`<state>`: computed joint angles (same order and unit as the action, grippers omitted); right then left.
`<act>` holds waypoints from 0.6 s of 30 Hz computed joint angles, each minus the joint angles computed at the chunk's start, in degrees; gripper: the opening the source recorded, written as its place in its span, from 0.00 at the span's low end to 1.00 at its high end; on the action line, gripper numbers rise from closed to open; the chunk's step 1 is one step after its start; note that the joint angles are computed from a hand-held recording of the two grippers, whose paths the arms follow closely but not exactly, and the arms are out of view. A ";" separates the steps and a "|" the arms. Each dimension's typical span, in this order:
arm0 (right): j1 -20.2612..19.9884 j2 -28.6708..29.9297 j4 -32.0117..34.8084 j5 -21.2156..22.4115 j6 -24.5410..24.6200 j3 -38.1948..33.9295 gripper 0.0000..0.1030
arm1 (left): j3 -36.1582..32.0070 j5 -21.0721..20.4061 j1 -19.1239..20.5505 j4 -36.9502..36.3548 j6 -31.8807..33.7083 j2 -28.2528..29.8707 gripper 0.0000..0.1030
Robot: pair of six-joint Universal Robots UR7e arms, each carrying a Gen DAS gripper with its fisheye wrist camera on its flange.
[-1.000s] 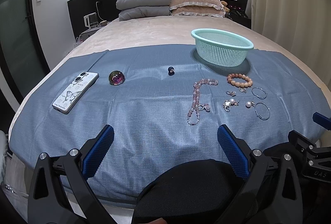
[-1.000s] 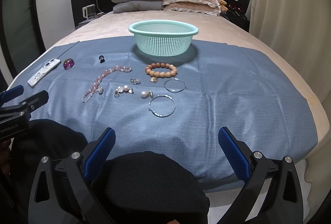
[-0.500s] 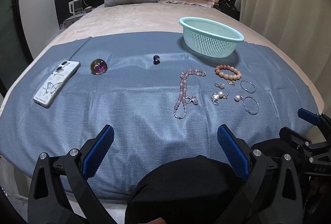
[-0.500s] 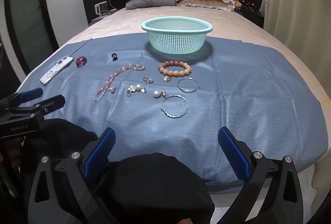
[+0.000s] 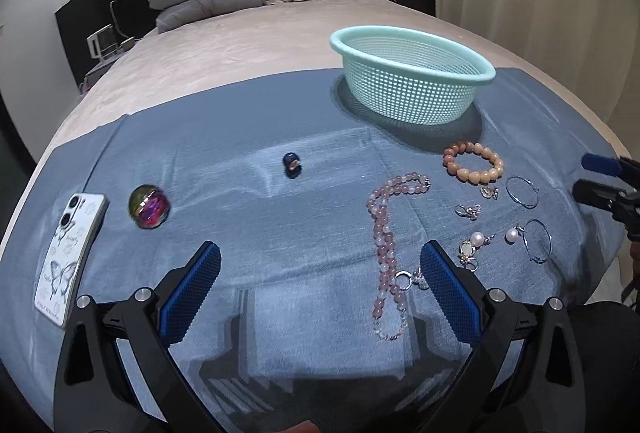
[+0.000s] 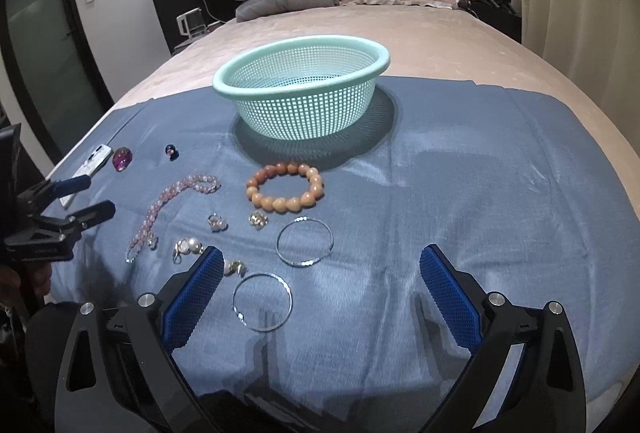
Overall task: Organize jewelry
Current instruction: 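Grasp the pink bead necklace with the left tool while the right tool grasps the peach bracelet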
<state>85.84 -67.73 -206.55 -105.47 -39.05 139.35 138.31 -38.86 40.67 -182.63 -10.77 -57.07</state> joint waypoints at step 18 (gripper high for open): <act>-0.04 13.87 3.77 -3.56 -4.27 -13.78 0.62 | -11.14 -9.97 9.45 0.59 14.07 8.62 0.96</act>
<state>85.80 -53.86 -202.78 -109.03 -43.32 125.58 127.17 -48.83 50.11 -182.04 3.30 -48.45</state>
